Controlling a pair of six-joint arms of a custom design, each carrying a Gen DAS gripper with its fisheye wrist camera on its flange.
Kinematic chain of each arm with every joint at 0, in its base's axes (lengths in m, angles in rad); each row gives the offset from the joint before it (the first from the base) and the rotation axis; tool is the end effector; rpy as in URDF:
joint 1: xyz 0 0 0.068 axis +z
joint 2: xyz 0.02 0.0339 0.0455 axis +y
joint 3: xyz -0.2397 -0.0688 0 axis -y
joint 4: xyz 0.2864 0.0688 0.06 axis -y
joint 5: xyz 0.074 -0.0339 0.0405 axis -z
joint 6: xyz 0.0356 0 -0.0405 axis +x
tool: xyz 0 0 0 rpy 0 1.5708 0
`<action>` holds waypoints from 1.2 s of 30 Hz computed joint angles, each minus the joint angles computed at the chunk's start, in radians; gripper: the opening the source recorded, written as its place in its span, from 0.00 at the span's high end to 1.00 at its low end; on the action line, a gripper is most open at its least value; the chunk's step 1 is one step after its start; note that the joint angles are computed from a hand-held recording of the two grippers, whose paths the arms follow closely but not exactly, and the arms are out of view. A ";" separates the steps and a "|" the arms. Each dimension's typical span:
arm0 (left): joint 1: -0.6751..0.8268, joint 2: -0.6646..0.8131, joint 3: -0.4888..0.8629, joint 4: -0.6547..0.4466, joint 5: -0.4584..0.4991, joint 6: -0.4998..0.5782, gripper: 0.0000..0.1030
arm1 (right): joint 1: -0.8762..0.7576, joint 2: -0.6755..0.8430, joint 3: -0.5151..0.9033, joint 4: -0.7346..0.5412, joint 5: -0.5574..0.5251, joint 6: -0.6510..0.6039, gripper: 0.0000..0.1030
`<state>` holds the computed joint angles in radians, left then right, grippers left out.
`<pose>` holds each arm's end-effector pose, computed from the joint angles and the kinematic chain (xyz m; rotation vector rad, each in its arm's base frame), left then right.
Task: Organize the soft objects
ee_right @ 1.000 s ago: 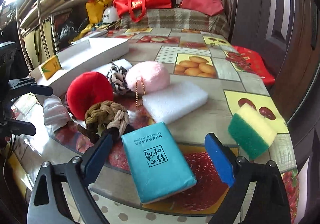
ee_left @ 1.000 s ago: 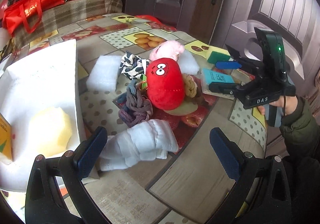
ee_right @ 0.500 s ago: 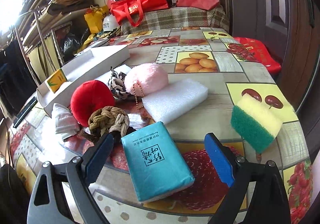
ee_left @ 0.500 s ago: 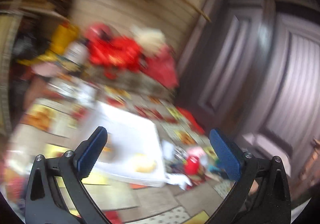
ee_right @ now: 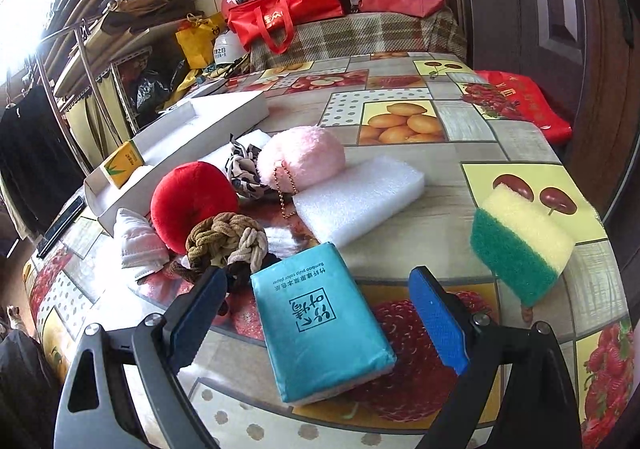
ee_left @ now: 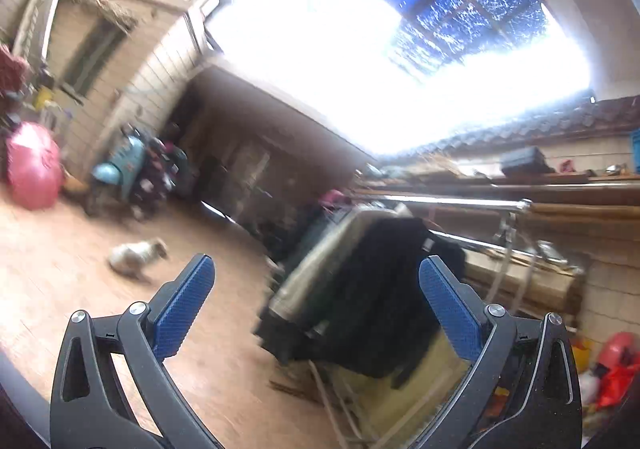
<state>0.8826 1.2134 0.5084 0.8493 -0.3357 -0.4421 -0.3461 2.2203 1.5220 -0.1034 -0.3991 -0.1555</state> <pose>0.1813 0.2389 0.2136 -1.1040 0.9587 0.5996 0.4724 -0.1556 0.0895 0.0314 2.3040 0.2193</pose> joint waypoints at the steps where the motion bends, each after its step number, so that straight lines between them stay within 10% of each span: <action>1: -0.023 0.038 0.000 0.049 -0.033 0.039 0.00 | -0.001 0.002 0.003 -0.001 -0.001 0.002 0.10; 15: -0.649 0.763 0.435 0.234 0.559 0.163 0.00 | -0.007 0.006 0.005 0.003 -0.012 0.016 0.10; 22: -0.947 0.878 0.869 -0.504 0.883 0.572 0.00 | -0.008 0.008 0.006 0.009 -0.016 0.024 0.10; 29: -1.212 1.085 1.266 -1.036 0.835 0.858 0.00 | -0.001 0.014 0.018 -0.012 -0.012 0.013 0.10; 36: -1.256 1.372 1.668 -1.314 0.814 0.949 0.10 | -0.005 0.019 0.021 -0.009 -0.029 0.028 0.10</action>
